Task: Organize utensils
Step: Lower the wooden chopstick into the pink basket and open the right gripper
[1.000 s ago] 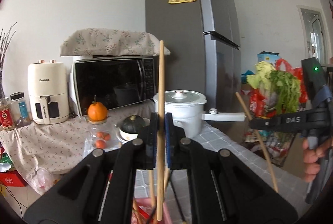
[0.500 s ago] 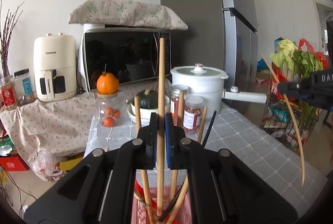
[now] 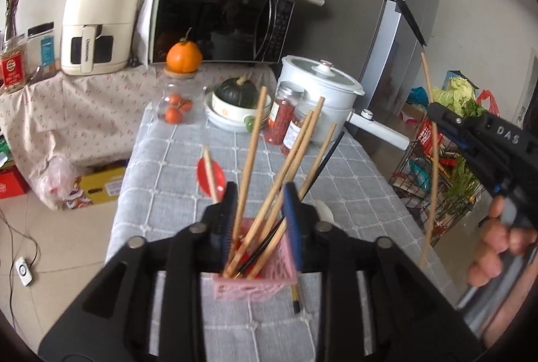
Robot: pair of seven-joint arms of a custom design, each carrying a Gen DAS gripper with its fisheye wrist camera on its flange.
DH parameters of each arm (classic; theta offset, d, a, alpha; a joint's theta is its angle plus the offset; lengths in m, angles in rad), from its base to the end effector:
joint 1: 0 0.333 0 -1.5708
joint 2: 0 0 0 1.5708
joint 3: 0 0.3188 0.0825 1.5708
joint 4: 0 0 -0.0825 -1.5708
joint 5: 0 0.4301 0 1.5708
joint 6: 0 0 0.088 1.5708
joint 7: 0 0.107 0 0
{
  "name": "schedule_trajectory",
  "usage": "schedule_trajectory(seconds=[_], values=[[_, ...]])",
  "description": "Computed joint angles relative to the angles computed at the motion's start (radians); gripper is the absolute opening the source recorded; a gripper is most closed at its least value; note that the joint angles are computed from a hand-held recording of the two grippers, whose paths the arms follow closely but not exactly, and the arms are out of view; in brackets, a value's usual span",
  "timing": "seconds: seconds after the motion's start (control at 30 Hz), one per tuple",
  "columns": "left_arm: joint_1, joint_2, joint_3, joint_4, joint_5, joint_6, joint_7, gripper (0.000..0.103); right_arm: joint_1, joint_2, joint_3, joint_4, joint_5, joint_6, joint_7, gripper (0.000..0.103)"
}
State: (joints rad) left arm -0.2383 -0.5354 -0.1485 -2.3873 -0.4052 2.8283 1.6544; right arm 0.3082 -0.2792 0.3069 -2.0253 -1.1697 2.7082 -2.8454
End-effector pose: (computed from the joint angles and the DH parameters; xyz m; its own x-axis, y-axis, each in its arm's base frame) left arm 0.4501 -0.1741 0.6166 -0.2855 -0.9274 0.2417 -0.5982 -0.0246 -0.8010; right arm 0.4341 0.3706 0.6477 -0.0057 -0.8863 -0.4631 -0.3324 0.4385 -0.8350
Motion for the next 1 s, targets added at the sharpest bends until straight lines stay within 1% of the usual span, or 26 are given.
schedule_trajectory(seconds=[0.03,0.1,0.17,0.23,0.33,0.4,0.43,0.57,0.63,0.7,0.83,1.0], values=[[0.005,-0.008,0.006,0.007,0.009,-0.039,0.002,0.038,0.001,0.021,0.015,0.024,-0.012,-0.018,0.004,0.009],[0.038,-0.020,0.000,0.023,0.048,-0.121,-0.004,0.038,0.015,0.061,0.035,0.067,-0.054,-0.062,0.022,0.009],[0.067,-0.027,-0.003,0.028,0.076,-0.180,-0.018,0.038,0.040,0.104,0.047,0.106,-0.110,-0.109,0.062,0.009],[0.074,-0.029,0.015,0.028,0.070,-0.218,-0.018,0.038,0.069,0.156,0.060,0.148,-0.177,-0.180,0.137,0.009],[0.077,-0.025,0.041,0.038,0.049,-0.280,-0.003,0.038,0.116,0.217,0.061,0.194,-0.256,-0.286,0.256,0.009],[0.078,-0.032,0.053,0.038,0.034,-0.304,0.019,0.038,0.152,0.256,0.059,0.222,-0.315,-0.377,0.313,0.009],[0.080,-0.036,0.056,0.038,0.027,-0.310,0.027,0.038,0.175,0.285,0.060,0.243,-0.341,-0.443,0.327,0.009],[0.089,-0.053,0.065,0.034,0.003,-0.321,0.053,0.041,0.256,0.366,0.037,0.296,-0.421,-0.620,0.370,0.009],[0.092,-0.053,0.069,0.035,-0.006,-0.328,0.066,0.042,0.297,0.405,0.021,0.321,-0.441,-0.697,0.368,0.009],[0.098,-0.052,0.071,0.035,-0.012,-0.334,0.075,0.042,0.335,0.445,0.001,0.351,-0.455,-0.758,0.345,0.009],[0.113,-0.049,0.067,0.035,-0.015,-0.342,0.077,0.042,0.397,0.499,-0.041,0.392,-0.462,-0.801,0.311,0.010],[0.123,-0.043,0.058,0.037,-0.009,-0.348,0.067,0.043,0.465,0.504,-0.088,0.377,-0.449,-0.794,0.331,0.011]])
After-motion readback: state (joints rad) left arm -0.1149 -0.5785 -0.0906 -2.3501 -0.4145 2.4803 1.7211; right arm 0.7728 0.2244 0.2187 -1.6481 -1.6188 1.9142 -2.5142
